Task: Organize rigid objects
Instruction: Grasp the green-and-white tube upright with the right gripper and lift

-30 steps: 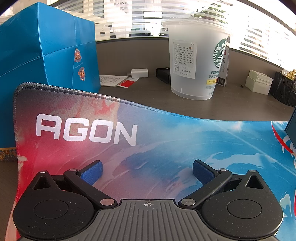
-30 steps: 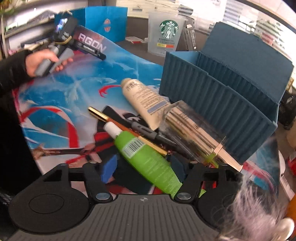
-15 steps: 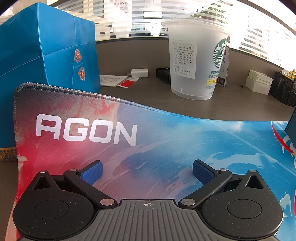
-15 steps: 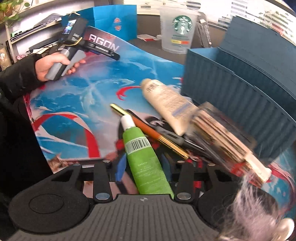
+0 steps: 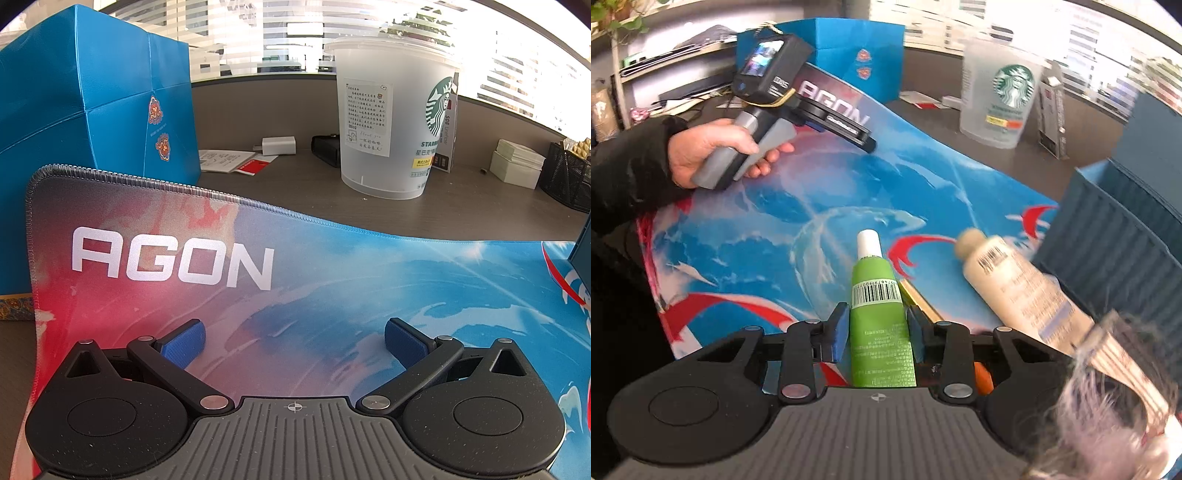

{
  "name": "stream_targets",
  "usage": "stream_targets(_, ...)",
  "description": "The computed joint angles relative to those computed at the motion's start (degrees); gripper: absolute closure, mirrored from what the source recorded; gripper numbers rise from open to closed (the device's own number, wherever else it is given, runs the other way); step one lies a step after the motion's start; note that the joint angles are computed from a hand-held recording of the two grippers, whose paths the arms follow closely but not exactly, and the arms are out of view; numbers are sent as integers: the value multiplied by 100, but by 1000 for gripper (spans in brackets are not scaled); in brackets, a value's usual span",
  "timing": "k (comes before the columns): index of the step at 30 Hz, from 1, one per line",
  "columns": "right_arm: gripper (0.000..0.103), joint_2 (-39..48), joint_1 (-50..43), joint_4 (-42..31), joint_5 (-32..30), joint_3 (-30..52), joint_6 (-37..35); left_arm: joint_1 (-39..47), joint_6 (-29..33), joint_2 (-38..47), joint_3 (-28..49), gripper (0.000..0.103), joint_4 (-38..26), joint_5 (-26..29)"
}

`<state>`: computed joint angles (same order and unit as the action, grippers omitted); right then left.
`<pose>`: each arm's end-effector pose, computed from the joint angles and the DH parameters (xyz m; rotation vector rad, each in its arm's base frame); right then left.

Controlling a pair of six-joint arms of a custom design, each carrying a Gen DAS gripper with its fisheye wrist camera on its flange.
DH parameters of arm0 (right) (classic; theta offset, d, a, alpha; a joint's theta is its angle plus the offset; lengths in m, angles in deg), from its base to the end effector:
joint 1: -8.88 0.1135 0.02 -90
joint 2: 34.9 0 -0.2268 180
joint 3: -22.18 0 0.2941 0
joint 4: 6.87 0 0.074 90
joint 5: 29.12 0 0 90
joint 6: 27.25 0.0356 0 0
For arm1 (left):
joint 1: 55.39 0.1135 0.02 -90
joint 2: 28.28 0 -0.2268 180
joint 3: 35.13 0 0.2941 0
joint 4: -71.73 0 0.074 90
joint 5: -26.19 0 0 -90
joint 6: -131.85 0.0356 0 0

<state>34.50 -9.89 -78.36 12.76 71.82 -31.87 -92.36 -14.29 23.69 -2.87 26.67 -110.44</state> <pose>0.2120 -0.0440 0.1286 -1.4549 1.8861 0.6057 0.1746 -0.0991 0.1039 -0.5881 2.1805 0.3010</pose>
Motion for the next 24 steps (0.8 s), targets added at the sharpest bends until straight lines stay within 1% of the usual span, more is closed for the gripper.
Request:
stream_targets(4,72,-145,-23,-208,-155,208,-41,-4,-5,6,4,0,-2,-2)
stream_targets(9,76,-24,-120,-374,-317,690,75,-4,-5,6,4,0,-2,-2)
stream_targets(10,78,5,-155,-443,-380,788,74,-4,-5,6,4,0,-2,-2)
stream_targets(12,89,138,-211,-640,-520,1037,107,-4,-5,6,4,0,-2,-2)
stream_targets(13,90,207,-271,-748,-635,1155,100,-4,-5,6,4,0,-2,-2)
stream_targets(17,90,387,-523,-1020,-1084,1449,-8,-4,-5,6,4,0,-2,-2)
stream_targets(20,90,539,-683,-1206,-1307,1779,-18,-4,-5,6,4,0,-2,-2)
stream_targets(24,90,941,-1045,-1892,-1787,2658,-232,-5,-5,9,7,0,-2,-2)
